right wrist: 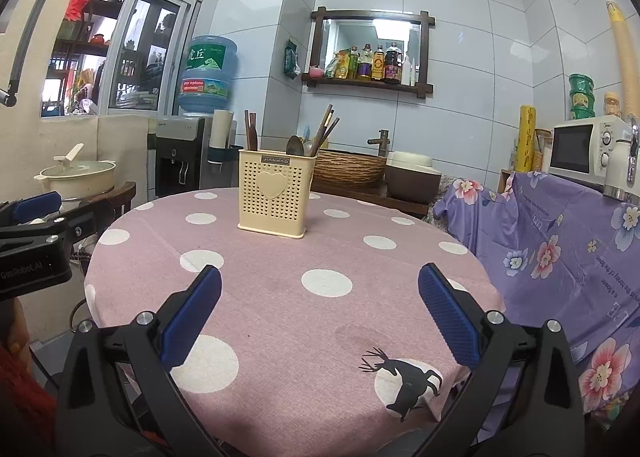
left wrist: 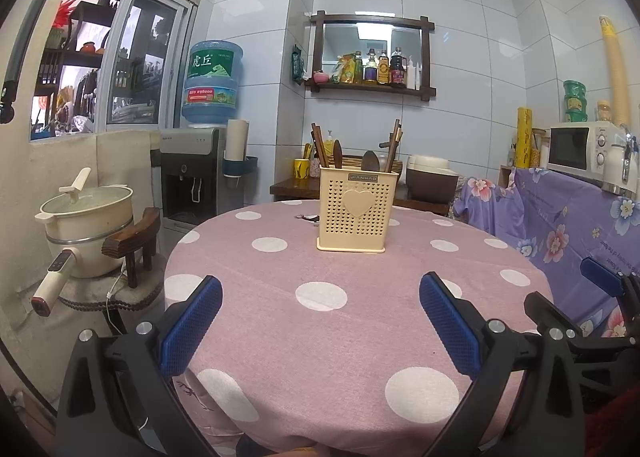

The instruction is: Organize utensils

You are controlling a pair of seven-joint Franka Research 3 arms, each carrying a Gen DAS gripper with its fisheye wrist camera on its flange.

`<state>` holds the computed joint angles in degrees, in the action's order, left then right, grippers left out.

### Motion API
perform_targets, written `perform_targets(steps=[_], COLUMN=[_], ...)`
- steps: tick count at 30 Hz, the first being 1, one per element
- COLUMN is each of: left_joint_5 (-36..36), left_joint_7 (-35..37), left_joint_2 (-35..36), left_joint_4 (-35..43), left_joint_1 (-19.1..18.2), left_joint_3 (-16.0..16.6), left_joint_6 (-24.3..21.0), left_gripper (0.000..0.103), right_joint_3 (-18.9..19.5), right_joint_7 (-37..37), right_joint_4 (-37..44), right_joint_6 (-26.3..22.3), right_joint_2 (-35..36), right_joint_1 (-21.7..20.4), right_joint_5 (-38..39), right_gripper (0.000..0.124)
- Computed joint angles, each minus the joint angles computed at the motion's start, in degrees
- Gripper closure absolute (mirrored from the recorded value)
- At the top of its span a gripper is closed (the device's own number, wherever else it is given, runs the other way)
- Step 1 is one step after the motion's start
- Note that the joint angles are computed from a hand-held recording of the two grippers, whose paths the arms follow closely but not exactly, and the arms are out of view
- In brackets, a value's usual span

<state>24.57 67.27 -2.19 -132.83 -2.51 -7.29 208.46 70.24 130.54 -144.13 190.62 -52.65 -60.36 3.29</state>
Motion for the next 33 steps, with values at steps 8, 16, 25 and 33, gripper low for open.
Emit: perform_targets(steps=[8,16,25,33], left_joint_5=[1.37,3.82,4.76,5.32], left_joint_7=[-1.25,-3.32,-4.06,-4.44], left_joint_2=[0.06,0.13,0.22,0.27], left_joint_4=[0.29,0.81,1.1,1.12], left_joint_1=[-0.02,0.47,0.67,0.79], left_joint_3=[0.27,0.56,0.61,0.7], left_joint_6=[-0.22,-0.46,-0.64,-0.58], left_gripper=[0.005,0.005,0.005,0.005], right_joint_3=[-0.09,-0.23,-0.31,-0.19], right_joint_7=[0.0,-0.25,-0.32,-0.19], right_joint_4=[-0.07,-0.15,-0.4,-0.45], right_joint_6=[0.02,0.13,0.15,0.07], right_joint_2=[-0.04,0.26,0.13,-0.07], right_joint_1=[0.01,0.06,0.21,0.05], right_joint_5=[-0.08,-0.09,-0.01,0.08], right_gripper=[0.027,0.027,0.027,0.027])
